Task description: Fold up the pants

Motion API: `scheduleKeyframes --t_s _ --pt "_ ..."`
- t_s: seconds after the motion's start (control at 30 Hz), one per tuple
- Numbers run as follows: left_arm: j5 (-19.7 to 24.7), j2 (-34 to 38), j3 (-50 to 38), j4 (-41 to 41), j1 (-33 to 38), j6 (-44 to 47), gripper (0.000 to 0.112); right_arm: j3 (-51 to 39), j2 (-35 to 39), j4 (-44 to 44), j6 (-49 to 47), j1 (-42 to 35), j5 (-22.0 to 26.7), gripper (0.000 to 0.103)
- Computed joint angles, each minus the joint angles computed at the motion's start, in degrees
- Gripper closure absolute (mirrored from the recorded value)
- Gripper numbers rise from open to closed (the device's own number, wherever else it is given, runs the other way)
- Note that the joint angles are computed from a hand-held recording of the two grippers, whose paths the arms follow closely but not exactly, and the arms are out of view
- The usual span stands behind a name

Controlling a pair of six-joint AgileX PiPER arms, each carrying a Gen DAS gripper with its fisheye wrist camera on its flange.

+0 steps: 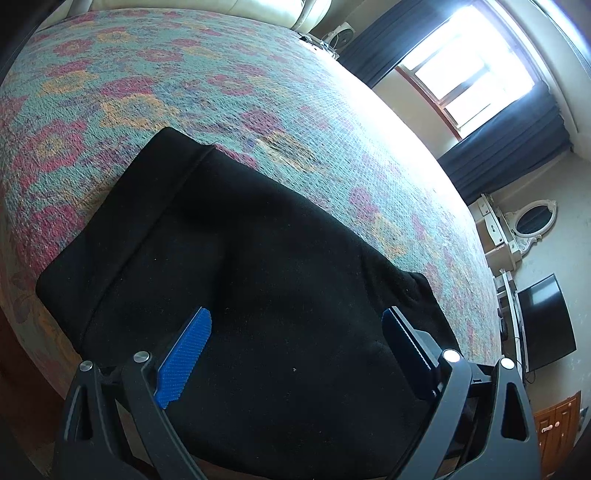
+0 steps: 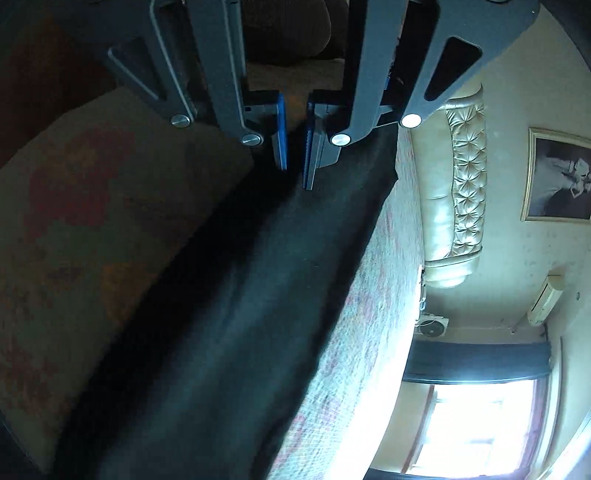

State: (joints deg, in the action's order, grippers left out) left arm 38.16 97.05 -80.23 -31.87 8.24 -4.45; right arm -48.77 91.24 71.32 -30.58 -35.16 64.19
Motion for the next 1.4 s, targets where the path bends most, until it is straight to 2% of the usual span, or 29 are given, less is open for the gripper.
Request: scheduleKeyframes --t_s 0.1,0.13,0.17,0.23,0.27,0.5,0.63,0.7,0.73,0.77,0.87,1.07,1.2,1.23,1.33,1.4 --pt "0.27 0.15 -0.41 0.70 -0.19 -0.11 0.020 1.21 1.48 1.78 -1.02 0.11 -0.10 0.092" --pt "0.28 0.17 -0.44 0.76 -0.18 -0.08 0.020 1.29 1.84 3.37 -2.11 0.31 0.99 0.087" --pt "0.19 0.14 -0.38 0.81 -0.21 -0.15 0.020 1.10 2.14 4.77 -2.79 0.76 2.21 0.071" --pt "0.08 0.14 -0.35 0.95 -0.25 -0.25 0.020 0.71 2.88 7.83 -3.85 4.18 1.94 0.051" --pt "0.08 0.15 -0.39 1.15 -0.31 -0.31 0.020 0.22 3.12 8.70 -4.13 5.80 1.97 0.050" --pt "-0.16 0.14 -0.41 1.99 -0.91 -0.92 0.020 -5.43 7.61 13.57 -1.71 18.96 1.50 0.043" --pt "-0.36 0.04 -0.25 2.50 -1.25 -1.00 0.020 -8.96 9.27 13.34 -0.58 25.96 -0.16 0.044" --pt "-0.39 -0.03 -0.17 2.59 -1.27 -0.81 0.020 -11.16 9.01 9.82 1.23 28.61 -1.93 0.061" --pt "-0.36 -0.03 -0.19 2.48 -1.24 -0.73 0.020 -12.76 9.14 6.72 3.09 29.66 -2.17 0.082" --pt "-0.31 -0.07 -0.18 2.25 -1.20 -0.61 0.020 -12.83 8.53 3.48 4.53 30.44 -2.91 0.093" --pt "-0.41 -0.28 0.44 0.12 -0.55 1.10 0.020 -9.89 6.84 1.46 5.62 30.98 -4.47 0.096" --pt "0.53 -0.45 0.51 -0.14 -0.05 2.39 0.020 -7.50 6.00 3.51 4.47 32.01 -6.56 0.096" --pt "1.31 -0.28 0.07 -0.29 0.32 1.71 0.020 -5.33 9.18 11.86 -0.49 31.37 -2.41 0.091" --pt "1.29 -0.18 0.05 -0.46 0.43 1.89 0.020 -5.05 9.14 12.88 -1.54 31.50 -1.84 0.085" --pt "1.46 0.09 -0.43 1.83 -0.18 1.71 0.020 -5.08 9.06 16.62 -3.99 32.59 -1.74 0.054" --pt "1.88 0.52 -1.34 5.93 -1.38 0.62 0.020 -5.11 10.24 19.59 -4.49 33.33 -1.61 0.052"
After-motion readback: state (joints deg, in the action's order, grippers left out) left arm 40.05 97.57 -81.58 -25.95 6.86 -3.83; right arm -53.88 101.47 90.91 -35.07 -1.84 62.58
